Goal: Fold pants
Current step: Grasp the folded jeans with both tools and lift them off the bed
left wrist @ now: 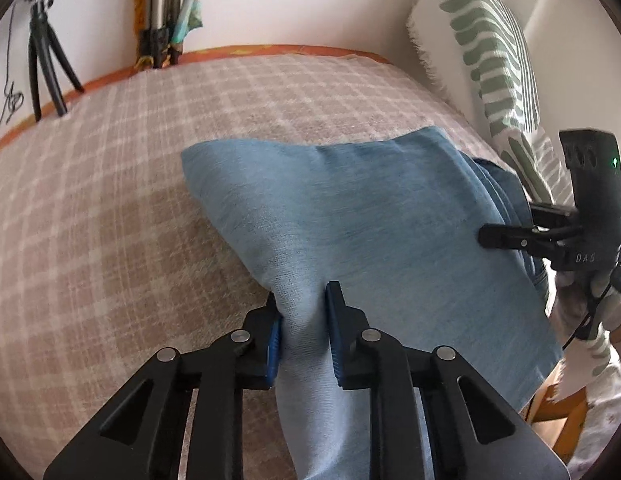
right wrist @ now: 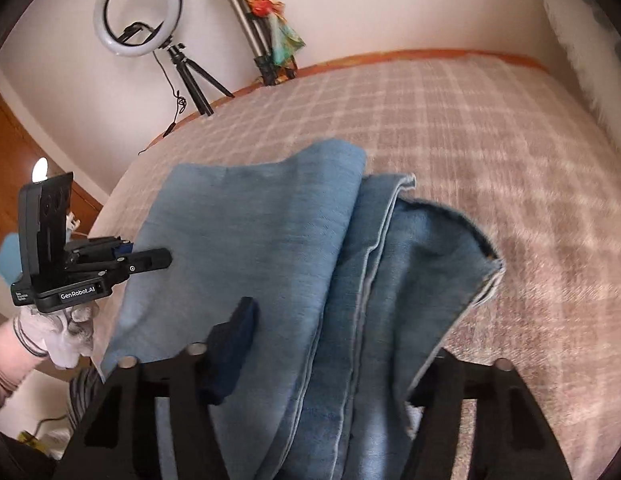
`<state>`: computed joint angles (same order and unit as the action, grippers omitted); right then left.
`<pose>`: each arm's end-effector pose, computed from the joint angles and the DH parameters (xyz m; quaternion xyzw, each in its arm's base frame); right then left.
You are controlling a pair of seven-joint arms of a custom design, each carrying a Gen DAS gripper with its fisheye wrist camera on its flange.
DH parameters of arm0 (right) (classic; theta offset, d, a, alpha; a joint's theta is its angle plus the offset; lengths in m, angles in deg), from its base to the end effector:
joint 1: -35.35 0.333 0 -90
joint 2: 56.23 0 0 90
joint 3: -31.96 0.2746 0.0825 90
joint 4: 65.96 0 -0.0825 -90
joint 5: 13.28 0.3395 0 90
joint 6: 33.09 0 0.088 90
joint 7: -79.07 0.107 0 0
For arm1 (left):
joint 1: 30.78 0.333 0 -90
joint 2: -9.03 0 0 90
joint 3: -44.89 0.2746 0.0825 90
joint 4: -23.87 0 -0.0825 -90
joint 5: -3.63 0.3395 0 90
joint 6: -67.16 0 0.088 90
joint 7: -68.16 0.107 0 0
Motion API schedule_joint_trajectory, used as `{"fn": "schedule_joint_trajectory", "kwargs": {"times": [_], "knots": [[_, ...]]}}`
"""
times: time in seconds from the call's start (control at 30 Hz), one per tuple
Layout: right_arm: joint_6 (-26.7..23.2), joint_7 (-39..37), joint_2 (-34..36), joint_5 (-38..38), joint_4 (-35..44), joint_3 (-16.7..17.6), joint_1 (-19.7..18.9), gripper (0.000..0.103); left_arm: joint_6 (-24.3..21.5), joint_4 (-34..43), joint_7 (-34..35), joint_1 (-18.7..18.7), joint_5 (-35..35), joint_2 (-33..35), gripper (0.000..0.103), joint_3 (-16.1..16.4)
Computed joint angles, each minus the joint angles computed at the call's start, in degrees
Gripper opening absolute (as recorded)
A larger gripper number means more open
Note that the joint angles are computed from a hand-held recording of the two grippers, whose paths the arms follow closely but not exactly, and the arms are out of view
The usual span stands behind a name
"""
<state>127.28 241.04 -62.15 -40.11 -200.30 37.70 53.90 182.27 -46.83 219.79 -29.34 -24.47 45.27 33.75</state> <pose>0.4460 0.2252 0.4196 -0.5143 0.8030 -0.1252 0.2737 0.6729 -0.1094 0.4079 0.2605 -0.9208 0.2893 0.0219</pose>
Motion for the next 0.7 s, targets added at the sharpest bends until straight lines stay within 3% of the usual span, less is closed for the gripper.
{"fn": "schedule_joint_trajectory", "kwargs": {"times": [0.03,0.1,0.2,0.23,0.33,0.4,0.7], "knots": [[-0.07,-0.96,0.03,0.6,-0.03,-0.16,0.15,0.061,-0.17,0.57,-0.37,-0.11,0.25,0.45,0.018,-0.03],[0.92,-0.73,0.29,1.14,-0.66,-0.4,-0.03,0.075,-1.15,2.45,-1.56,-0.22,0.42,1.7,0.017,0.05],[-1.75,4.15,2.26,-2.42,1.49,0.33,-0.64,0.076,-0.05,0.77,-1.1,0.05,-0.1,0.54,0.015,-0.24],[-4.14,3.89,3.02,-2.89,3.24,0.58,-0.34,0.073,0.49,-0.24,-0.37,0.25,-0.35,-0.15,0.015,-0.33],[-9.87,1.45,3.73,-2.26,7.07,0.85,0.65,0.049,1.49,-2.7,1.48,0.77,-1.71,-2.28,0.014,-0.7],[-11.73,1.62,2.84,-2.15,7.68,0.81,0.95,0.026,1.6,-3.74,2.61,1.22,-3.0,-3.49,0.013,-0.97],[-19.63,1.17,3.66,-5.53,13.82,1.76,2.63,0.017,1.82,-6.41,8.53,1.85,-7.42,-7.59,0.012,-1.26]]}}
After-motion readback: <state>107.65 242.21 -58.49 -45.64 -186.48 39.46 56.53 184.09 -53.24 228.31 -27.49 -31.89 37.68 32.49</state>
